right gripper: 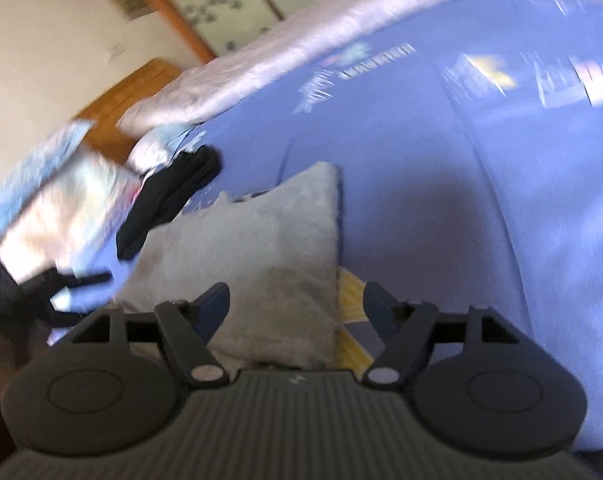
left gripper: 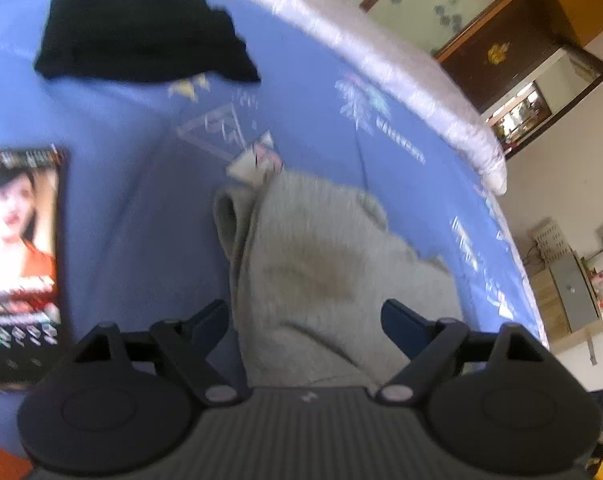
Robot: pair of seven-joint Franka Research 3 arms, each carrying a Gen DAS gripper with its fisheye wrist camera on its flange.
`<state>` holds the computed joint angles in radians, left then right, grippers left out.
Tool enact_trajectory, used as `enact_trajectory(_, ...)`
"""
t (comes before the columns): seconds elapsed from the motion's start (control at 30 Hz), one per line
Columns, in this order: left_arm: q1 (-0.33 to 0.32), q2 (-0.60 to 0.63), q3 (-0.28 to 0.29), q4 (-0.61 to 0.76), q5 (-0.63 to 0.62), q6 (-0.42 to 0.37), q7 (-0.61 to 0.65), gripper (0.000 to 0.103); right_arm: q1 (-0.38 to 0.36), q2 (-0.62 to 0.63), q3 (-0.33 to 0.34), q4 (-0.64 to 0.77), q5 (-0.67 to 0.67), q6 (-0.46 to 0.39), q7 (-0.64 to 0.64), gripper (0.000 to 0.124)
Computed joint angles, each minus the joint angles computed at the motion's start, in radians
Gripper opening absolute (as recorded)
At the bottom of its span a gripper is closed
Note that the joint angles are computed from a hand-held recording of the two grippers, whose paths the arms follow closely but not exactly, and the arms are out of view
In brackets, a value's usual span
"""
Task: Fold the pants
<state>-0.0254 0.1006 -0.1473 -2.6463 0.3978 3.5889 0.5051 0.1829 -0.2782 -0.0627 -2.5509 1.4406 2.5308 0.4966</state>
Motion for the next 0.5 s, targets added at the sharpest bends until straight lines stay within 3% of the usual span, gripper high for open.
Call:
enact_trajectory(0.13,0.047,0.095,-0.034,0.067,0.121,-0.007,-0.108,0.089,-0.012,0.071,-0.006,0.038,-0.02,-0.06,0.103,0.076)
enact_trajectory(0.23,-0.011,0.13,-0.01,0.066,0.018,0.049,-0.012,0.102,-0.011,0.12,0.017,0.072,-0.072,-0.07,0.17,0.077)
enact_trajectory(0.37,-0.03,0.125,-0.012,0.061,-0.026,0.041,0.032,0.103,0.009,0.144,0.045,0.109,-0.095,-0.093,0.19,0.078)
enact_trajectory(0.43,-0.009,0.129,-0.022,0.055,-0.006,0.063,0.009,0.103,0.031,0.144,0.075,0.121,-0.15,-0.045,0.199,0.077)
enact_trajectory(0.5,0.009,0.133,-0.03,0.05,0.013,0.083,-0.025,0.103,0.045,0.144,0.085,0.131,-0.209,-0.029,0.233,0.057)
